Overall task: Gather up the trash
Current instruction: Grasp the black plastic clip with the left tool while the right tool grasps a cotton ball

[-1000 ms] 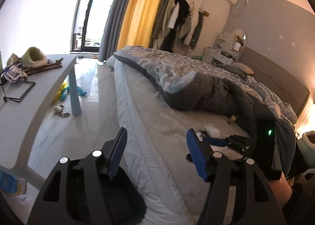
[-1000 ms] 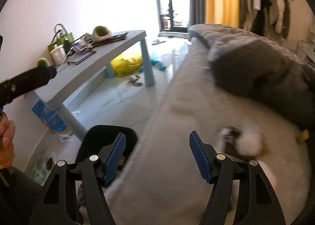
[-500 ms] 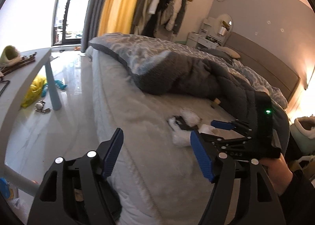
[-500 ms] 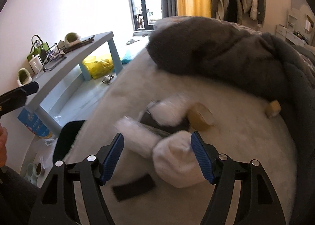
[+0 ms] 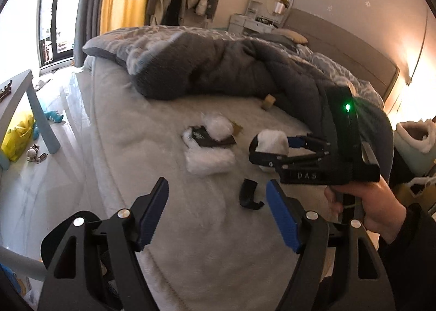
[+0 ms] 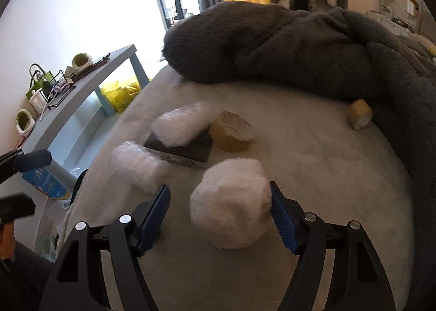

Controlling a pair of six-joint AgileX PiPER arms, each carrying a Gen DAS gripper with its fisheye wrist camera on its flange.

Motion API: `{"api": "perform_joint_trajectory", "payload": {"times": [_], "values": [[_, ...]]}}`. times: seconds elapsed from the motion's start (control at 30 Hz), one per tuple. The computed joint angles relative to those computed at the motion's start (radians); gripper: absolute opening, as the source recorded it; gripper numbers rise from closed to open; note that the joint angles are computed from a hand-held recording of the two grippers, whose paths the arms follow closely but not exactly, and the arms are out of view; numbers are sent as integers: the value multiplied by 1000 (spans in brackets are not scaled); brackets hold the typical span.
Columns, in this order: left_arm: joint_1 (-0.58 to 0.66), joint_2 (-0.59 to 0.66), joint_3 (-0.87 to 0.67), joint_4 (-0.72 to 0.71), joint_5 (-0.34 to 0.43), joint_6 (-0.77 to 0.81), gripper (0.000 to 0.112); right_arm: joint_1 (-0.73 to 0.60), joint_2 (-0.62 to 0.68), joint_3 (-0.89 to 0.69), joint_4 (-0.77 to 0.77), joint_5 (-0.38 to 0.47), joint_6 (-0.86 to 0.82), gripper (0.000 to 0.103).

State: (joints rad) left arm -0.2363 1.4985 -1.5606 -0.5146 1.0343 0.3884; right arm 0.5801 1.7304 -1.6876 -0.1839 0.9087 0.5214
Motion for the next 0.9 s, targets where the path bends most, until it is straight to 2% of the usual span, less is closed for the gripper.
{"api": "perform_joint_trajectory", "payload": {"times": [0.17,0.33,0.43,0.5,0.6,0.8,0.9], "values": [[-61,21,10,45,-10,-29,76,-36,-53,80,2,-37,30,50],[-116,54,7,96,-21,-73,75,-57,-103,145,10,-70,35,38],[-150,66,13,129,-39,-93,72,-64,-132,170,6,-89,41,37],[-178,72,20,161,-54,-108,65,-72,-158,191,4,-106,46,37],[-205,96,13,204,-73,-134,62,-85,-198,225,12,-126,43,37],[-213,141,10,218,-119,-175,48,-95,-209,230,36,-133,13,35],[-210,150,16,200,-141,-183,47,-106,-230,245,50,-143,5,35]]}}
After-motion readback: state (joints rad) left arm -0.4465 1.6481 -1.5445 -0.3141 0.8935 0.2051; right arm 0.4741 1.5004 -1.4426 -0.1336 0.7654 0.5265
